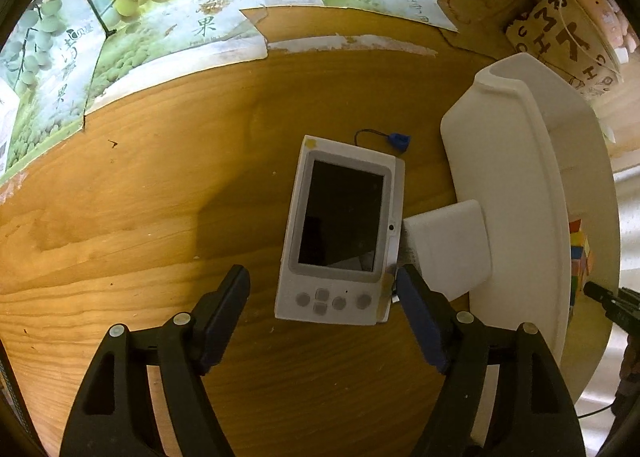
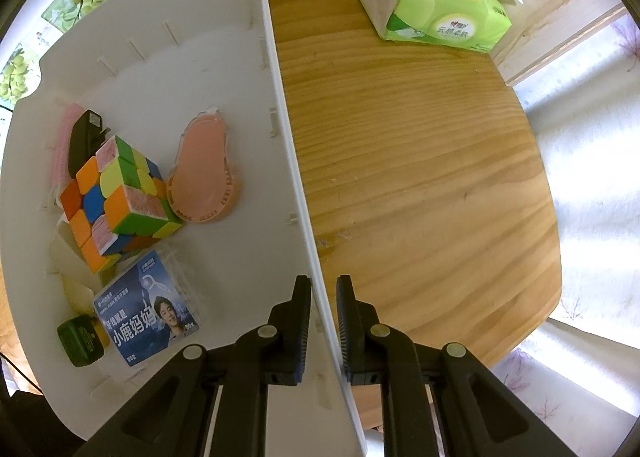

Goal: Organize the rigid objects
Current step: 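Close the left tool on the white handheld device, then carry the white device into the tray with the left tool, release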

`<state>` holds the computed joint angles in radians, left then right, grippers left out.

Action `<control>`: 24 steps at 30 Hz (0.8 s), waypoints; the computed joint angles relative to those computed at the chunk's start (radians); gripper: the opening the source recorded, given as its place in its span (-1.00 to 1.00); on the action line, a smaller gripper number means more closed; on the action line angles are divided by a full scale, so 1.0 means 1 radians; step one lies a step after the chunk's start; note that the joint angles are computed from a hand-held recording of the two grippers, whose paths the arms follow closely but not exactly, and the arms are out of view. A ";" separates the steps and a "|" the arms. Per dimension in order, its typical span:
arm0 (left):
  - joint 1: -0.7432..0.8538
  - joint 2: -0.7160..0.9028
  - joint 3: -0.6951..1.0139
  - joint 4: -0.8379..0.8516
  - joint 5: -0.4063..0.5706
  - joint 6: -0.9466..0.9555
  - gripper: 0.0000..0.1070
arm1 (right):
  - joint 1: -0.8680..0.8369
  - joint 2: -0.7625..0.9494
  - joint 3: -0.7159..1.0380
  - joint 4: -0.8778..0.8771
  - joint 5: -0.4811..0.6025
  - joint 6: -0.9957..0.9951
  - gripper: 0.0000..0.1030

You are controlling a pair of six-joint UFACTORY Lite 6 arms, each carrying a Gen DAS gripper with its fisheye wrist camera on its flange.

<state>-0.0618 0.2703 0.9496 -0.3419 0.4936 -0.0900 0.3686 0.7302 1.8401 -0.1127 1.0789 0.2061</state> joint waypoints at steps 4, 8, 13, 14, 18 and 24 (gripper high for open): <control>-0.005 0.044 0.041 0.008 0.004 -0.022 0.47 | 0.001 0.001 0.002 -0.001 0.001 -0.001 -0.74; -0.022 0.079 0.078 0.053 0.016 -0.071 0.46 | 0.001 0.001 0.002 -0.002 0.001 -0.003 -0.74; -0.045 0.116 0.127 0.106 0.027 -0.135 0.42 | 0.001 0.000 0.001 -0.002 -0.001 -0.005 -0.74; -0.048 0.119 0.131 0.102 0.028 -0.136 0.38 | 0.001 0.000 0.001 -0.003 -0.001 -0.004 -0.74; -0.055 0.116 0.138 0.072 0.032 -0.109 0.20 | 0.001 -0.006 -0.008 -0.003 -0.007 -0.005 -0.74; -0.045 0.095 0.117 0.071 0.035 -0.118 0.20 | -0.003 -0.021 -0.031 0.000 -0.022 -0.017 -0.74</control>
